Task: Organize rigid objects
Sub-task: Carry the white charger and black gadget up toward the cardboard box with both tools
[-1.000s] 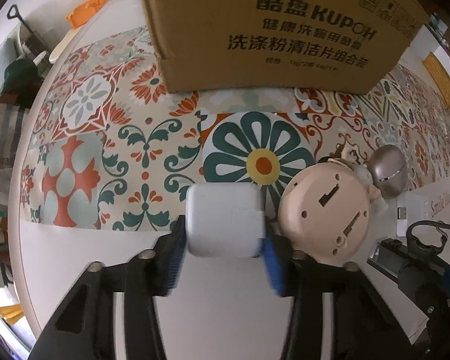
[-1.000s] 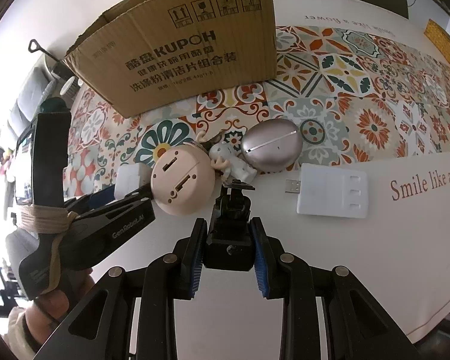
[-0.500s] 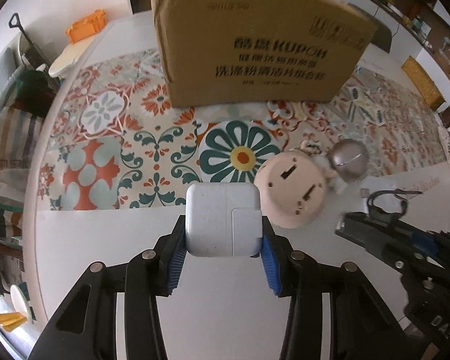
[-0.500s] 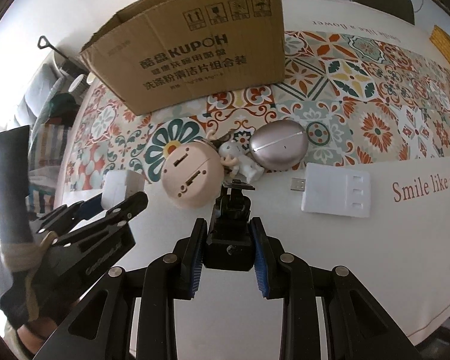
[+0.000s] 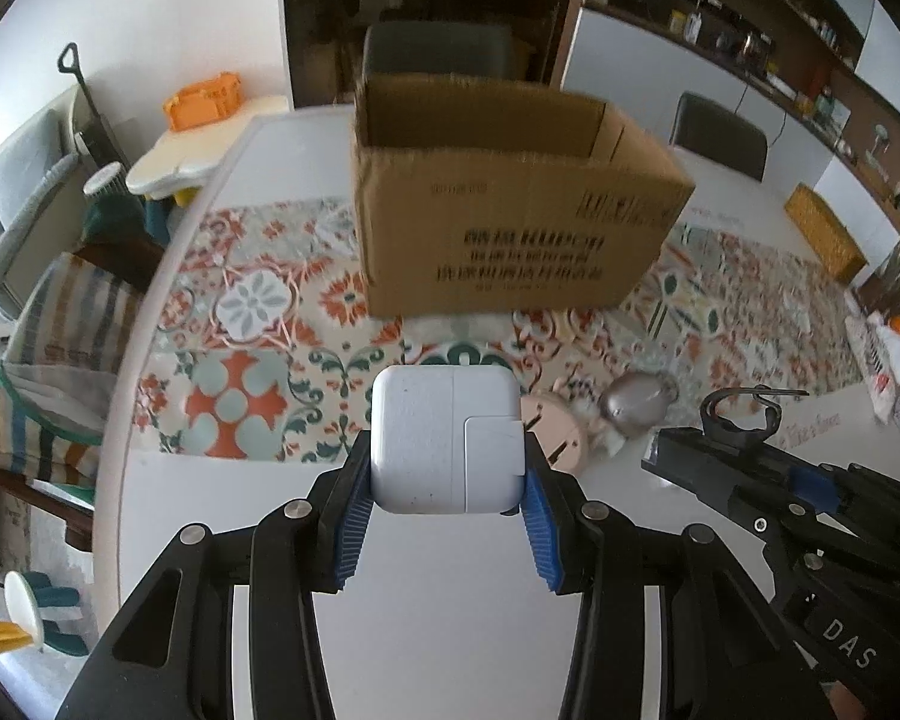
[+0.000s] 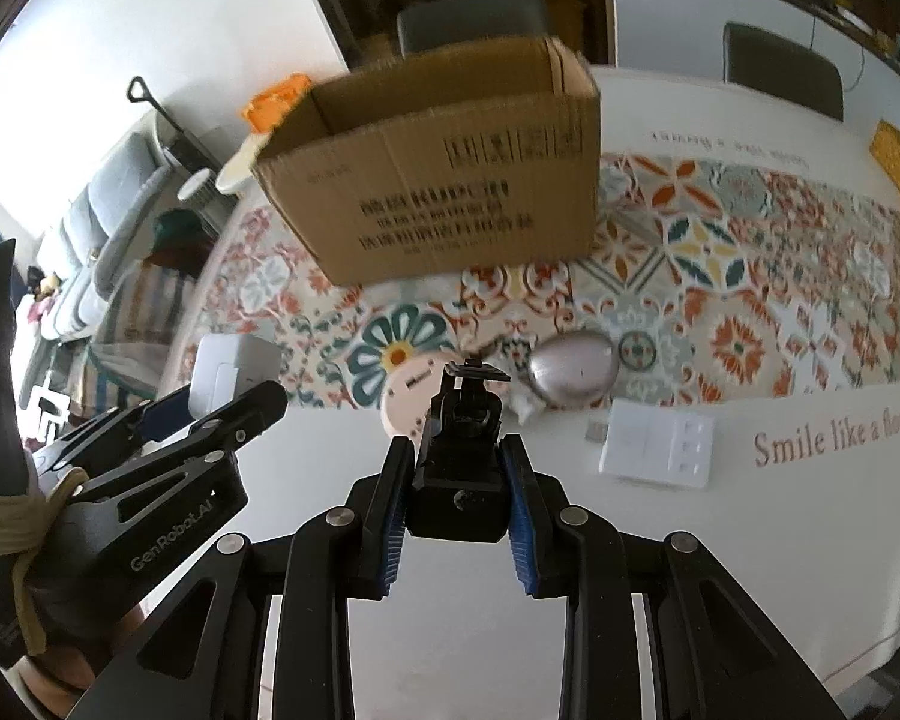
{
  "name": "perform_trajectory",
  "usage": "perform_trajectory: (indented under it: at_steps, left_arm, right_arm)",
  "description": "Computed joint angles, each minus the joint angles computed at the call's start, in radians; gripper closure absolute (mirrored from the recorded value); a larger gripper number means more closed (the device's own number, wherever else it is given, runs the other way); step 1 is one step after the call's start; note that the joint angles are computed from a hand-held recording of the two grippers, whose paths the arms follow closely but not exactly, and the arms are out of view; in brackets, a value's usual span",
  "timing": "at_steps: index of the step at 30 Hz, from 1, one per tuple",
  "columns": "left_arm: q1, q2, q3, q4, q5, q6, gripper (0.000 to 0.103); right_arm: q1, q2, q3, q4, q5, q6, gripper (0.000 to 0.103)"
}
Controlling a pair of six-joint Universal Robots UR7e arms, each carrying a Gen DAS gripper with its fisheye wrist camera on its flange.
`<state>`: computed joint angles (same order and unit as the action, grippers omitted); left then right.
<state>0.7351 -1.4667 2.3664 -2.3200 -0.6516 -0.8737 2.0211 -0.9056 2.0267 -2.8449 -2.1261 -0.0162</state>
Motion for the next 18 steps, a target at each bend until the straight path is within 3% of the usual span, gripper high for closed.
perform_trajectory:
  at_steps: [18]
  left_arm:
    - [-0.081, -0.023, -0.082, 0.062, 0.152, -0.017, 0.058]
  right_arm:
    - [0.047, -0.026, -0.061, -0.136, 0.069, -0.144, 0.073]
